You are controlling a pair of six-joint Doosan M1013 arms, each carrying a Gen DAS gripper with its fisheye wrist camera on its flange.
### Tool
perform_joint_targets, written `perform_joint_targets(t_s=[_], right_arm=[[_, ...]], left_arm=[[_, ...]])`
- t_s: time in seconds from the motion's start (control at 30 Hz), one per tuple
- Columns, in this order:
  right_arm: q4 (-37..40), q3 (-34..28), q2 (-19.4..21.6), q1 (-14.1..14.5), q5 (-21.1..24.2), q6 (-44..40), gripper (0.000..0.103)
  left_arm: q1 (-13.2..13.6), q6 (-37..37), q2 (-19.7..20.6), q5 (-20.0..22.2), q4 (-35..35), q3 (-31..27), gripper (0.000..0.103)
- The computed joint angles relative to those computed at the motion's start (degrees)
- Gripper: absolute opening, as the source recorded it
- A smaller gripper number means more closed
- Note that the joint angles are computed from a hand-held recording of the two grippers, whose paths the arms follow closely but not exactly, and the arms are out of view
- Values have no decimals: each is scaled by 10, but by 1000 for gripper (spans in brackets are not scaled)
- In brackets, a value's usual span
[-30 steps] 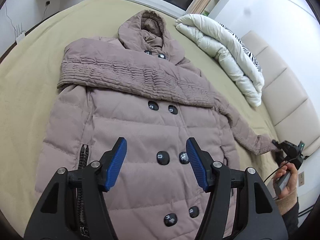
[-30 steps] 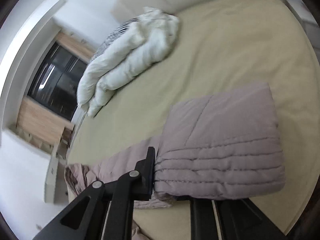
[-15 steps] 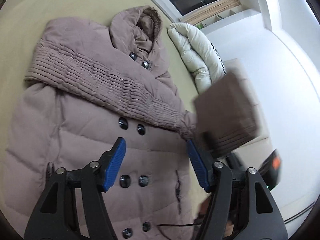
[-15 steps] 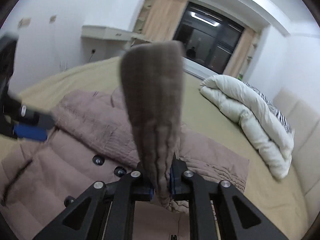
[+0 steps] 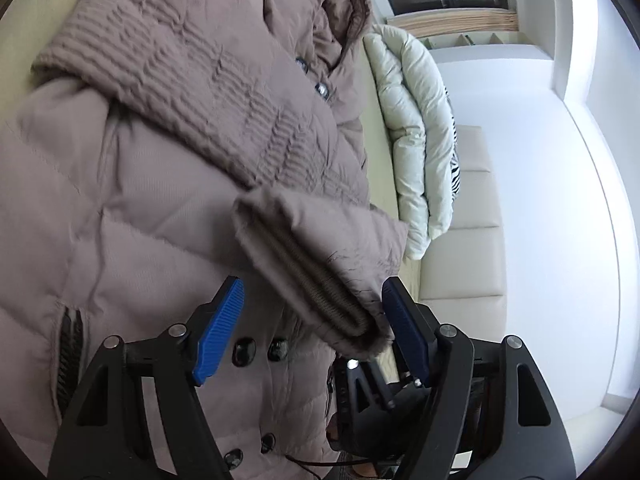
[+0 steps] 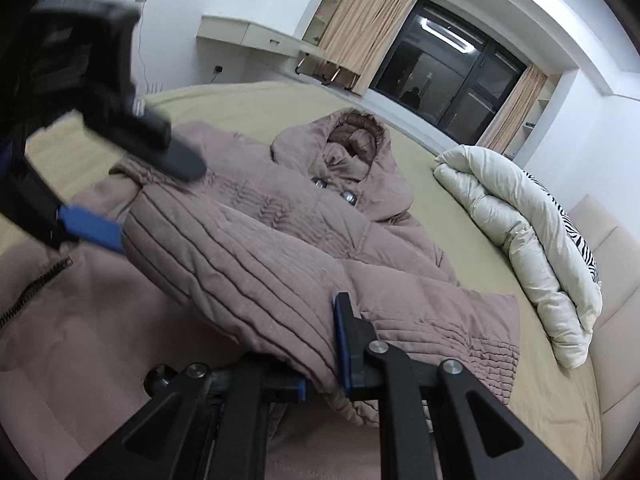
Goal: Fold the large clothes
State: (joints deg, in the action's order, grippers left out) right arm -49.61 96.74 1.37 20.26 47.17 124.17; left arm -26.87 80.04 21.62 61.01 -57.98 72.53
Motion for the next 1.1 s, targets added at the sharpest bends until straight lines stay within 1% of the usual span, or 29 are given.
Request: perform_joint_targets(t_s=[0.1, 0.17, 0.23, 0.33, 0.37, 0.4, 0.43, 0.47, 0.5, 0.53, 0.57, 0.6, 0.63, 0.67, 0.73, 0.77, 0.8, 0.87, 0.9, 0.93, 0.97, 1.0, 1.03, 1.1], right_arm=[[2, -4, -1, 0, -2, 10, 15], [9, -2, -2, 3, -8, 2, 15], [14, 0, -3, 7, -12, -6, 15], [19, 0, -2, 10, -15, -4, 15], [23, -1, -1, 10, -16, -5, 16], [25, -1, -1, 10, -16, -6, 18], [27, 0, -1, 9, -18, -5, 19], [33, 1, -3, 8, -22, -7, 25], [48, 2, -5, 5, -28, -15, 45], [60, 4, -9, 2, -36, -16, 60], [63, 9, -15, 0, -51, -6, 83], [57, 18, -25, -2, -70, 13, 90], [56, 29, -37, -6, -95, 30, 92], [69, 35, -45, -10, -108, 29, 92], [143, 33, -57, -33, -115, -4, 92], [176, 31, -60, -47, -116, -15, 86], [213, 28, -63, -65, -115, -26, 76], [270, 19, -63, -104, -107, -33, 68], [300, 15, -62, -127, -106, -29, 61], [329, 11, -60, -149, -107, -24, 56], [361, 6, -57, -173, -107, -17, 48], [386, 0, -53, -192, -107, -9, 43], [410, -7, -48, -211, -110, -2, 41], [439, -22, -37, -235, -119, 2, 35]], left_arm=[[-1, 3, -5, -16, -24, 16, 70], [-3, 9, 2, -13, -24, 8, 70], [-3, 21, 11, -7, -42, 0, 70], [-4, 12, 21, -10, -60, -7, 69], [-4, 12, 25, -13, -59, -13, 57], [-6, 10, 28, -11, -51, -21, 37], [-7, 12, 31, -10, -43, -30, 28], [-6, 12, 33, -8, -37, -37, 23], [-6, 10, 35, -8, -27, -46, 19], [-5, 8, 38, -9, -16, -57, 18], [-3, 6, 42, -10, -6, -69, 18], [0, 1, 46, -11, 8, -83, 17], [4, -1, 50, -10, 26, -98, 17], [7, -6, 57, -7, 55, -120, 17], [12, -18, 75, 4, 112, -170, 17], [14, -21, 84, 10, 131, -192, 17], [16, -23, 99, 25, 167, -227, 17], [14, -31, 126, 53, 251, -287, 17], [13, -37, 139, 66, 288, -312, 17], [14, -42, 151, 79, 311, -330, 17], [15, -46, 164, 93, 327, -348, 17], [16, -52, 174, 104, 338, -360, 17], [17, -56, 180, 109, 346, -366, 18], [17, -54, 189, 113, 364, -371, 18]])
